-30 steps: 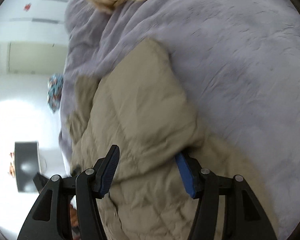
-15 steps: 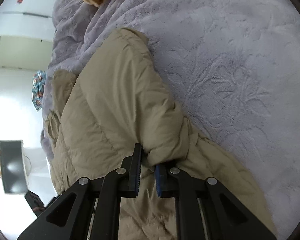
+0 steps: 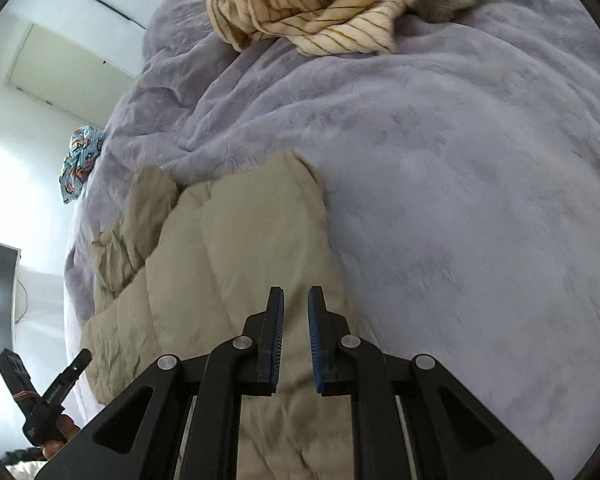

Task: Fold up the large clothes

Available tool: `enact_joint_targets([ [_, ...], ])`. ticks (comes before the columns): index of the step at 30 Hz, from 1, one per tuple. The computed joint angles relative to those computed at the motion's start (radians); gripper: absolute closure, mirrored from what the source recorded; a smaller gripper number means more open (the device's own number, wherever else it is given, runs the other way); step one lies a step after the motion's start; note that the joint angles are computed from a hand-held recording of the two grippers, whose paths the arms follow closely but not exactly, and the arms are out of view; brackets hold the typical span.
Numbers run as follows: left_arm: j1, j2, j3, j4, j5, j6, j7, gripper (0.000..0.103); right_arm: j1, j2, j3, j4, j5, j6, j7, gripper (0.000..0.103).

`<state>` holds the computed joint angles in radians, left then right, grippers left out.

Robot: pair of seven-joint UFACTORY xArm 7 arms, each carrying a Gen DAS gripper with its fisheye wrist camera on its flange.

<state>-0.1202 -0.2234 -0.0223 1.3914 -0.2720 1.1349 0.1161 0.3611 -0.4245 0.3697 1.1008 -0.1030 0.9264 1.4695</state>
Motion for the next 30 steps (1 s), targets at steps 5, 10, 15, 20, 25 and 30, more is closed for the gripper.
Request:
enact_joint_targets([
  [5, -0.010, 0.026, -0.053, -0.095, 0.156, -0.092, -0.024, 0.091, 0.011, 0.082, -0.030, -0.012, 0.003, -0.042, -0.093, 0.089],
  [10, -0.011, 0.023, -0.022, -0.155, 0.102, -0.129, 0.006, 0.091, 0.010, 0.098, -0.031, -0.108, -0.006, -0.165, -0.041, 0.091],
  [15, -0.010, 0.023, -0.025, -0.161, 0.116, -0.141, 0.018, 0.091, 0.023, 0.128, -0.029, -0.059, -0.038, -0.100, -0.037, 0.090],
  [20, 0.001, -0.011, -0.017, -0.137, 0.117, -0.096, -0.014, 0.091, 0.035, 0.121, -0.039, -0.031, -0.026, -0.038, -0.045, 0.090],
  [25, 0.043, -0.081, 0.020, -0.139, 0.129, -0.082, -0.025, 0.091, 0.043, 0.138, -0.013, 0.059, -0.055, 0.087, -0.006, 0.089],
  [30, 0.106, -0.123, 0.065, -0.143, 0.157, -0.019, -0.034, 0.091, 0.081, 0.146, 0.030, 0.142, -0.082, 0.170, 0.043, 0.089],
])
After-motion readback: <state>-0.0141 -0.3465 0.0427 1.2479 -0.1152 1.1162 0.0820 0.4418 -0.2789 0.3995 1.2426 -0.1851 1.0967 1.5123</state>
